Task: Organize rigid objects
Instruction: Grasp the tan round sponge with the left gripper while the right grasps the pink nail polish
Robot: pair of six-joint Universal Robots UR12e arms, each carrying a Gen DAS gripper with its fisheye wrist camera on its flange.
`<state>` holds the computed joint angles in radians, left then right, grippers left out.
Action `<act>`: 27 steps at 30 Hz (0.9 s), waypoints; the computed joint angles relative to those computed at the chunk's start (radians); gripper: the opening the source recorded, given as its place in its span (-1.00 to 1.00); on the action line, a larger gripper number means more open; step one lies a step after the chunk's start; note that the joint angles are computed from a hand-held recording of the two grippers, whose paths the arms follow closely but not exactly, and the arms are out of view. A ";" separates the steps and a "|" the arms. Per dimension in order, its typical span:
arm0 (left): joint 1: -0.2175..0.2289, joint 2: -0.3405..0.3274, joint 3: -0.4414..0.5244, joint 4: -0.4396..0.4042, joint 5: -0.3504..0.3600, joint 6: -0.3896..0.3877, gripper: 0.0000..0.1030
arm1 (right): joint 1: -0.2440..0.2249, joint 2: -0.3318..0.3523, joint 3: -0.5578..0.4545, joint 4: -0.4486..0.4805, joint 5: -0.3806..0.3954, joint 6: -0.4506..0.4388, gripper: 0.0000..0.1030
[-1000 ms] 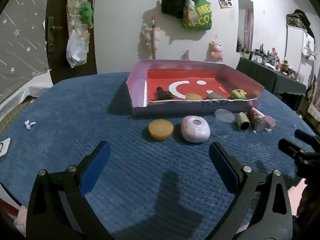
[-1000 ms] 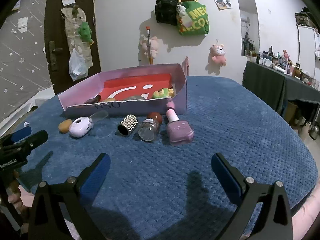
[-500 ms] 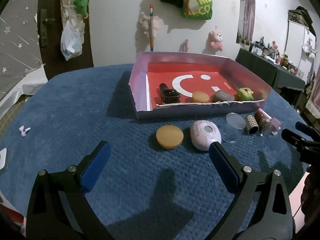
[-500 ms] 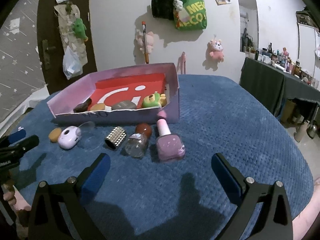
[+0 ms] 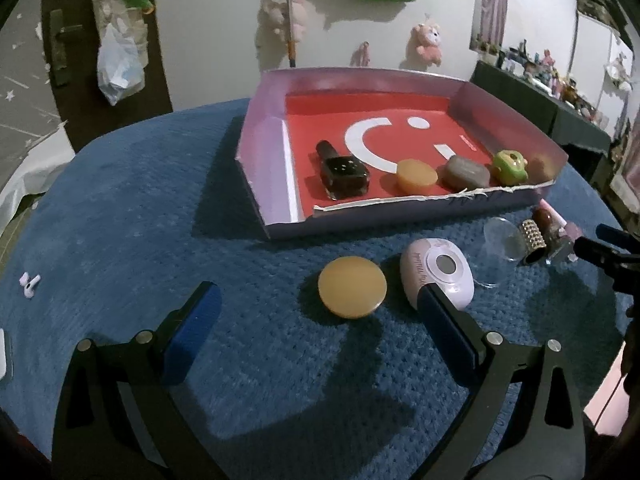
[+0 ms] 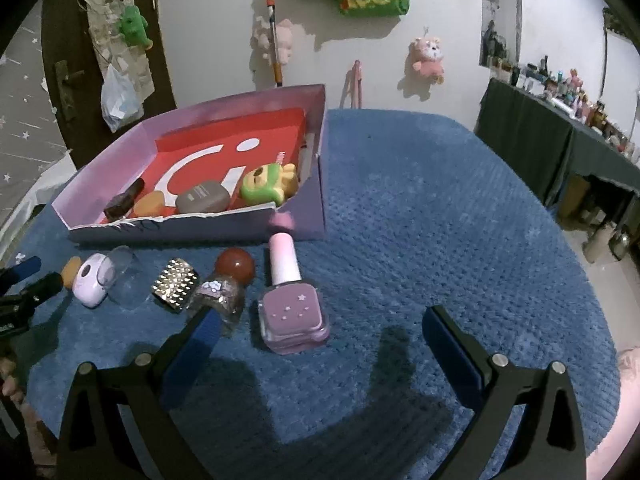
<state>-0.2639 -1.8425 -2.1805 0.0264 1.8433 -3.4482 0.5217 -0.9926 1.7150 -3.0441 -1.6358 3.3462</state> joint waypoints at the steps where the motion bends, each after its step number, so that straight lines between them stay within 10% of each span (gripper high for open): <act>1: 0.002 -0.001 0.003 -0.005 -0.006 0.005 0.94 | -0.004 0.000 -0.003 0.010 0.014 0.002 0.99; 15: 0.018 -0.002 0.013 -0.032 -0.037 0.044 0.88 | -0.019 0.000 -0.014 0.074 0.058 -0.009 0.85; 27: 0.028 -0.016 0.038 -0.084 -0.082 0.117 0.12 | -0.013 0.021 -0.047 0.098 0.050 -0.060 0.57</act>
<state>-0.2359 -1.8581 -2.1425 -0.0573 1.7609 -3.3309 0.5084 -0.9716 1.6680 -2.9462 -1.5859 3.2860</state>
